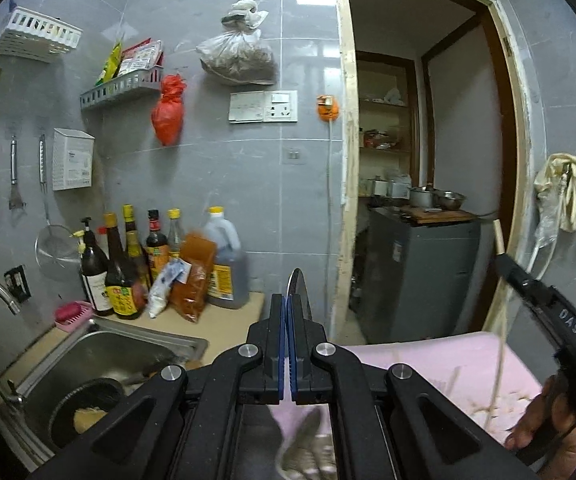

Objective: Organize utensils
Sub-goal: 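Lift the spoon and chopstick and carry both tools over the white caddy, then lower the spoon and chopstick into the caddy and open both tools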

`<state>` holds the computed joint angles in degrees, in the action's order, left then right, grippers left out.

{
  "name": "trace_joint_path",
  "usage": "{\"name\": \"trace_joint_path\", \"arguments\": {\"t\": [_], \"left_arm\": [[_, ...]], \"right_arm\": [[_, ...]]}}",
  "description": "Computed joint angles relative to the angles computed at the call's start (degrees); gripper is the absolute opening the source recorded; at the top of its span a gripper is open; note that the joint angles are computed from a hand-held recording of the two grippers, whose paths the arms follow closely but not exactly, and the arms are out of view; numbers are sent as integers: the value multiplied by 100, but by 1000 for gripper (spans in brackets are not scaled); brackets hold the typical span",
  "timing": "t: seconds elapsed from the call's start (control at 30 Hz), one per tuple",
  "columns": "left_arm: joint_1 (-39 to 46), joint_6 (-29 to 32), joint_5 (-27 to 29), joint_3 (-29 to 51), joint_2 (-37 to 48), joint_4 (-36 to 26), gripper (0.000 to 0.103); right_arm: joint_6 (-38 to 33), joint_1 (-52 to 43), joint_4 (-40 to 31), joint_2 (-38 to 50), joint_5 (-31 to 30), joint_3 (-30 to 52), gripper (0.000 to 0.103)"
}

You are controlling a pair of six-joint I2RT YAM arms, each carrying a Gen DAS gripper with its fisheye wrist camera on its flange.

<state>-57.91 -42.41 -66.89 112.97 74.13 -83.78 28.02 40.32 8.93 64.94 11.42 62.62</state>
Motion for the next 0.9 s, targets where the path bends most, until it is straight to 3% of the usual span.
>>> {"name": "trace_joint_path", "arguments": {"t": [0.17,0.27,0.5,0.73,0.9], "left_arm": [[397,1078,157,-1455,-728,1444,2],[343,1226,85,-2018,-966,1863,2],[-177,1253,-763,-2963,-1227,2517,2],[-408,1494,-994,-3622,-1403,3225,2],[-595,1459,-1175,-3860,-1383,3224,2]], "right_arm": [[-344,399,524,109,754,-296,4],[-543,588,643,197,1000,-385,4],[-1075,829,751,320,1329,-596,4],[-1225,874,578,204,1274,-794,4],[-1164,875,348,129,1167,-857,4]]}}
